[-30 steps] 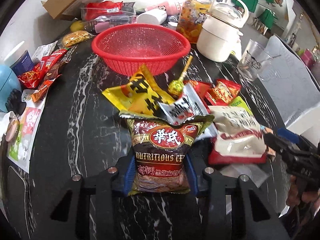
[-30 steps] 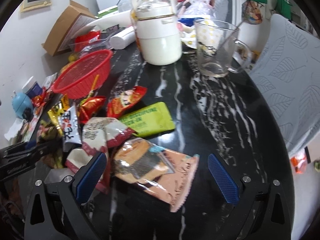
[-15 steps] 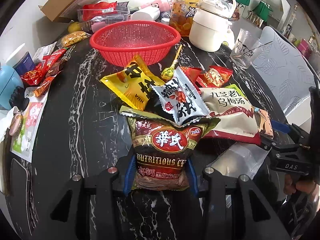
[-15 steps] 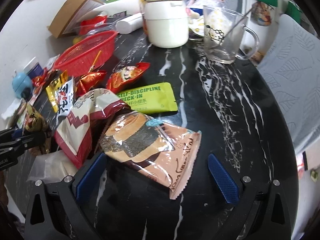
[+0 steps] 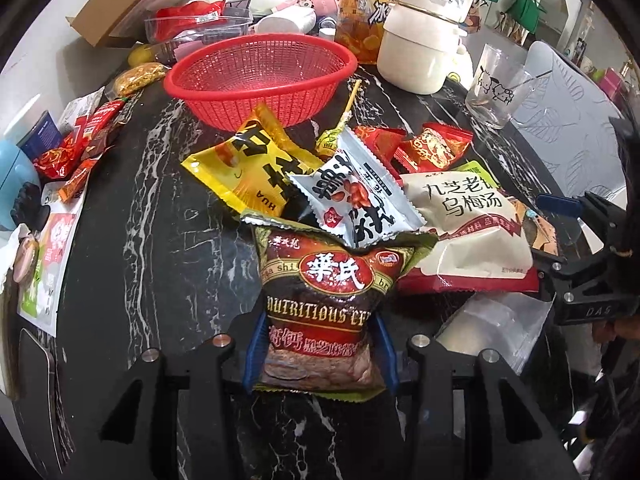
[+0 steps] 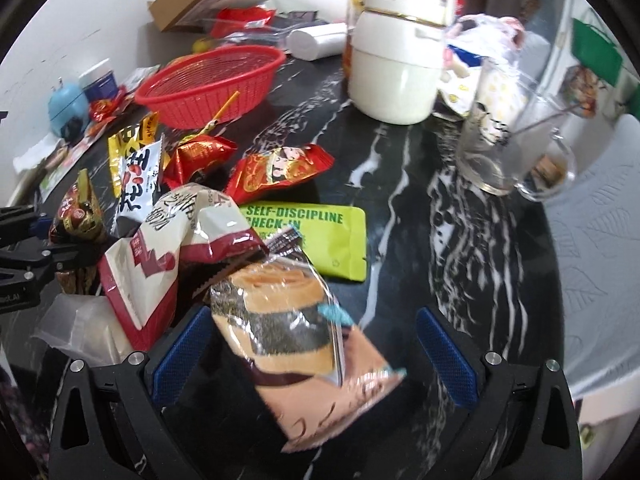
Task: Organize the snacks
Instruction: 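Lift the brown cereal bag with the left tool while the right tool lifts the wafer packet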
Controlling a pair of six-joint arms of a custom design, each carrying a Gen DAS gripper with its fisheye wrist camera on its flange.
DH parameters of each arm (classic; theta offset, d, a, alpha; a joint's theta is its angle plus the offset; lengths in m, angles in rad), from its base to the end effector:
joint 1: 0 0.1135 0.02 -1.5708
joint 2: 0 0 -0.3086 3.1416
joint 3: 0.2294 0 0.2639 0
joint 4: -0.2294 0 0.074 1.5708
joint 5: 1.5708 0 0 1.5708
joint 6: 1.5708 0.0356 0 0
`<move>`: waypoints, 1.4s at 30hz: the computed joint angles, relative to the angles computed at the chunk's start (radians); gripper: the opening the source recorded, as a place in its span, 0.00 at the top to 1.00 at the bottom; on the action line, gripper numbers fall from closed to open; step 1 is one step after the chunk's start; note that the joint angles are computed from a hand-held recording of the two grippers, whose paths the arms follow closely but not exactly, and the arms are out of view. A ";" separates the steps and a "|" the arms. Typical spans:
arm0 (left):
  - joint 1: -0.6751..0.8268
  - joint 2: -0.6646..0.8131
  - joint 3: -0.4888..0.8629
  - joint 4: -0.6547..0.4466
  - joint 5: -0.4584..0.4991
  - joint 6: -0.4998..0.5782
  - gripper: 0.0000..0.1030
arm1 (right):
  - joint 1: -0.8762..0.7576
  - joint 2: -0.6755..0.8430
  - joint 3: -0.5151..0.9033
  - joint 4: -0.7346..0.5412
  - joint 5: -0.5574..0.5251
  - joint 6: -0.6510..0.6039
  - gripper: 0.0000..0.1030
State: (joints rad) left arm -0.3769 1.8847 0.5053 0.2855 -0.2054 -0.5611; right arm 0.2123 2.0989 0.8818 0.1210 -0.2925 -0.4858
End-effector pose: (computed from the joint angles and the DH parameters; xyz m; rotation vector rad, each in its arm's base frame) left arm 0.2566 -0.0937 0.0694 -0.3069 2.6083 -0.0471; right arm 0.3597 0.0880 0.0636 -0.9832 2.4286 0.2957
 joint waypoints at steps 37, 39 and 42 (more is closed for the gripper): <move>-0.070 -0.111 -0.126 0.029 0.016 -0.053 0.60 | -0.042 -0.183 -0.303 0.109 -0.040 0.167 0.52; -0.072 -0.134 -0.133 0.025 0.012 -0.054 0.60 | -0.038 -0.208 -0.324 0.114 -0.045 0.172 0.52; -0.079 -0.177 -0.150 0.021 0.002 -0.059 0.60 | -0.028 -0.250 -0.348 0.115 -0.047 0.176 0.52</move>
